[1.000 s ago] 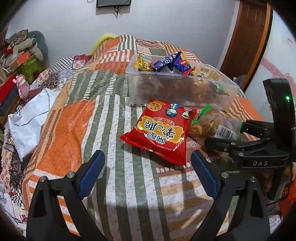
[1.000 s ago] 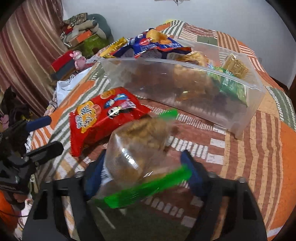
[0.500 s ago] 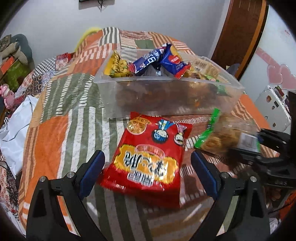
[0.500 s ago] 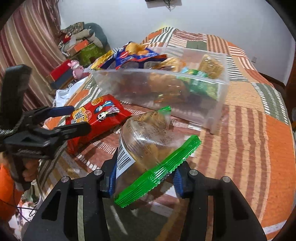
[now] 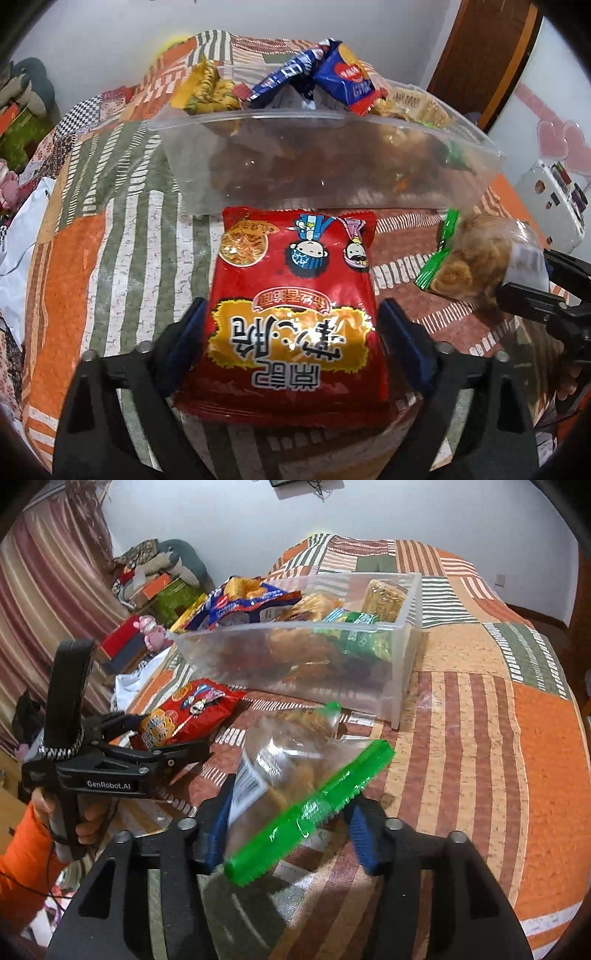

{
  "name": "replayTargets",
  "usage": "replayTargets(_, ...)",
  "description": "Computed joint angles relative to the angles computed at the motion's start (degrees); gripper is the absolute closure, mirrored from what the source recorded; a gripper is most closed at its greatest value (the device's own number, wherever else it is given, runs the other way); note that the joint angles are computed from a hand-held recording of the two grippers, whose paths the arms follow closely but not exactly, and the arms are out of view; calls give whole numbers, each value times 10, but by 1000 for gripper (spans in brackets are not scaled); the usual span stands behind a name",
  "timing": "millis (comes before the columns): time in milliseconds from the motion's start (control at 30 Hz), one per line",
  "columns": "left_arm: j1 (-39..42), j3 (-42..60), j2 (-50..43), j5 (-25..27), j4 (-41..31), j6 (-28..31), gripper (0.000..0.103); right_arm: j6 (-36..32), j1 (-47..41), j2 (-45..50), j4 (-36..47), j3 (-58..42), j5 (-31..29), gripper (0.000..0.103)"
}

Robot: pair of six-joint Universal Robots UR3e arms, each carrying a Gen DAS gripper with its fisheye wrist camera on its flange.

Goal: Organize snacks
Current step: 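Carry the red bag with left tool while right tool carries the clipped bag to the box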

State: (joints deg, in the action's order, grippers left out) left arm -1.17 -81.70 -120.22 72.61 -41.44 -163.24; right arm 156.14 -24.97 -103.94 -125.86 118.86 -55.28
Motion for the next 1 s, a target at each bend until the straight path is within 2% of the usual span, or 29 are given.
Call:
replayTargets(233, 20, -46, 32, -22, 27, 0, 33, 23, 11, 17, -23, -8, -6, 46)
replayTargets(367, 25, -94, 65, -27, 55, 4, 37, 44, 21, 33, -37, -20, -11, 37)
replayTargets(567, 33, -144, 99, -34, 104, 13, 37, 80, 58, 89, -73, -60, -44, 37)
replayTargets(633, 35, -158, 112, -38, 115, 12, 37, 87, 66, 101, -81, -67, -52, 39)
replayTargets(667, 36, -162, 116, -38, 121, 11, 37, 92, 67, 102, -86, -65, -52, 47)
replayTargets(700, 37, -170, 122, -38, 127, 12, 37, 92, 68, 102, -88, -64, -52, 51)
replayTargets(1000, 56, -180, 153, -58, 129, -4, 37, 72, 56, 59, -73, -48, -39, 56)
